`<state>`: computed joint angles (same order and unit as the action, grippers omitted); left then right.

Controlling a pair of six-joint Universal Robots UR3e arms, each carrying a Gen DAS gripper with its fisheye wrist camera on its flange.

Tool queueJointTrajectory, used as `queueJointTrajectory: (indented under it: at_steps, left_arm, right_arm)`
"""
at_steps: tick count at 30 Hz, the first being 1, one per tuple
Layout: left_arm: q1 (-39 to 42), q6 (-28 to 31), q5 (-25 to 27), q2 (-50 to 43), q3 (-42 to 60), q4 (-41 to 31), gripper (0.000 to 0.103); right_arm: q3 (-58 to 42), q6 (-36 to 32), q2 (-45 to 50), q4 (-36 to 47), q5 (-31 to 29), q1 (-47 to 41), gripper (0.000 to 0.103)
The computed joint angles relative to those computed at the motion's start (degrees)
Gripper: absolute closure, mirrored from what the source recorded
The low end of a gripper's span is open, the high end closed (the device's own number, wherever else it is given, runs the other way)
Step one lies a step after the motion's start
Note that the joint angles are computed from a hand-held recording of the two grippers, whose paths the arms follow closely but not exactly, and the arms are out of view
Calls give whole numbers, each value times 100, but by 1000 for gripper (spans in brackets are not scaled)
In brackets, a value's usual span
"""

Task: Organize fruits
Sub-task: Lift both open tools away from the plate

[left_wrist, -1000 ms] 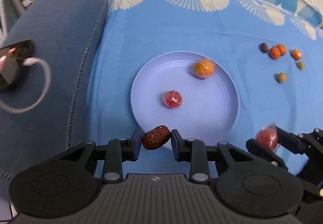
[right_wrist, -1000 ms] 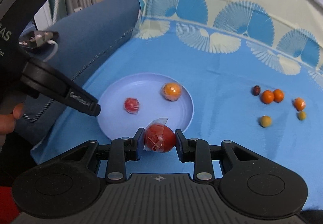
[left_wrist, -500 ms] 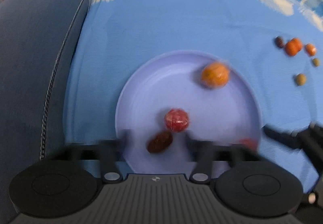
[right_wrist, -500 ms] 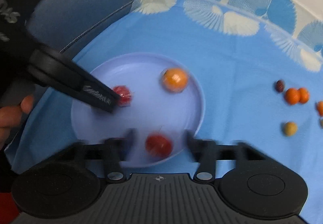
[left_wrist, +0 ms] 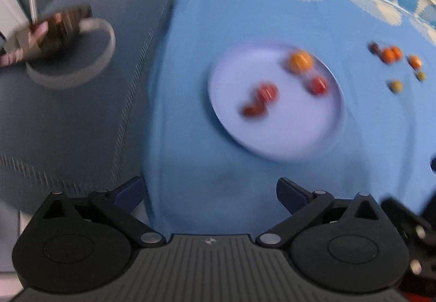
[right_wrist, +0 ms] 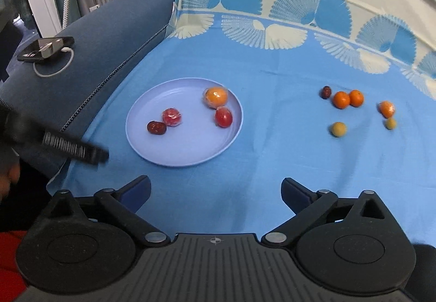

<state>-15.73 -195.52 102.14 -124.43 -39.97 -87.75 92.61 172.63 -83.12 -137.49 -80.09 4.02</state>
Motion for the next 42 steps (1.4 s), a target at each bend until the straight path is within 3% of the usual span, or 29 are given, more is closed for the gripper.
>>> queueJointTrajectory:
  at_steps: [9,15,33,42]
  left_arm:
    - [-614,79,451,812,-800,539,0]
    - [-895,28,656,914,-770,612,0]
    - [-1034,-221,873,1431,-1058,640,0]
    - [-1150,-107,889,899,-319,314,0]
  right_arm:
    - [1009,146,-1214,-661,-326,14,1]
    - [1390,182,-1700,-943,-323,-115,1]
    - [1719,13,-2307,-1053,-251,-143,1]
    - [1912,-50,-2415,-1078,17,-495,1]
